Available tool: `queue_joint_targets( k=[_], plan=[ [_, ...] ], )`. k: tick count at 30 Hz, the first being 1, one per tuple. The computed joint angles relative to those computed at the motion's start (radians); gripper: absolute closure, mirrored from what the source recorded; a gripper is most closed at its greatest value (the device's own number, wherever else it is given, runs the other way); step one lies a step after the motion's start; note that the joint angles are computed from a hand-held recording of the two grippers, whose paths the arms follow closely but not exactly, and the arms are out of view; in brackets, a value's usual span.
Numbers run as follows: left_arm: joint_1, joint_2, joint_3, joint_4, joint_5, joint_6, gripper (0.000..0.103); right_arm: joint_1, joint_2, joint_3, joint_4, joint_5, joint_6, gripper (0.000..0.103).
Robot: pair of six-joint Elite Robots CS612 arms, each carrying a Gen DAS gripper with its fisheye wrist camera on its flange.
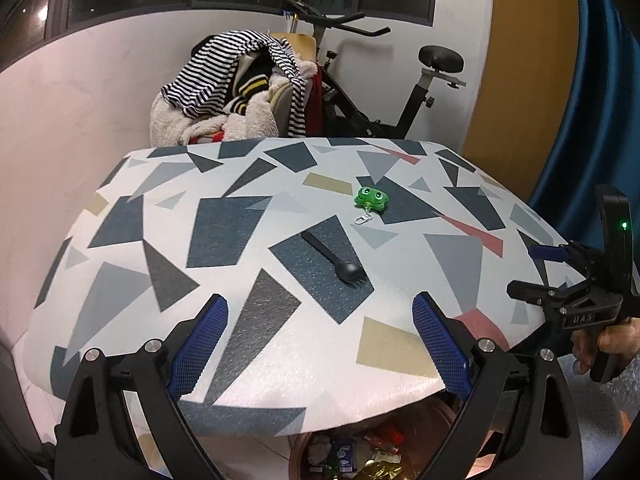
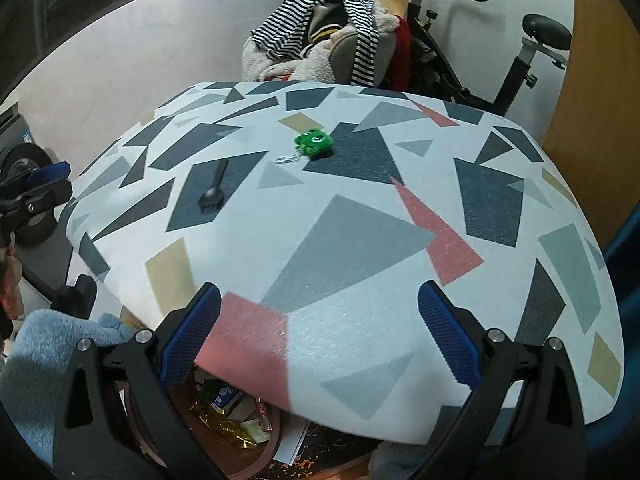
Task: Collect trash
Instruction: 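Move both tools back over the table toward the spork and frog toy, then grasp the black spork with the left gripper while the right gripper grasps the green frog toy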
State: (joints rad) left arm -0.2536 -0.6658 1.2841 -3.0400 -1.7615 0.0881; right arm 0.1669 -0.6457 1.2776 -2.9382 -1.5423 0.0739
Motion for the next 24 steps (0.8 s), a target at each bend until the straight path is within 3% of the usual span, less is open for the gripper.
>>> queue_joint_targets(
  k=[11,17,19,21,24],
  plan=[
    [-0.024,0.049,-0.091,0.134,-0.018,0.052,0.012,-0.025,0.017,-0.027,-0.001,-0.009,0.044,0.006],
    [-0.050,0.097,-0.178,0.250,0.007,0.105,0.023,-0.037,0.026,-0.043,0.013,0.005,0.053,0.006],
    [-0.053,0.122,-0.227,0.295,0.019,0.083,0.026,-0.040,0.030,-0.050,0.018,0.010,0.056,0.008],
    [-0.047,0.156,-0.299,0.353,0.007,0.010,0.029,-0.042,0.033,-0.053,0.017,0.017,0.062,0.009],
    [-0.036,0.210,-0.415,0.458,-0.012,-0.110,0.047,-0.044,0.040,-0.064,0.020,0.025,0.065,0.009]
  ],
)
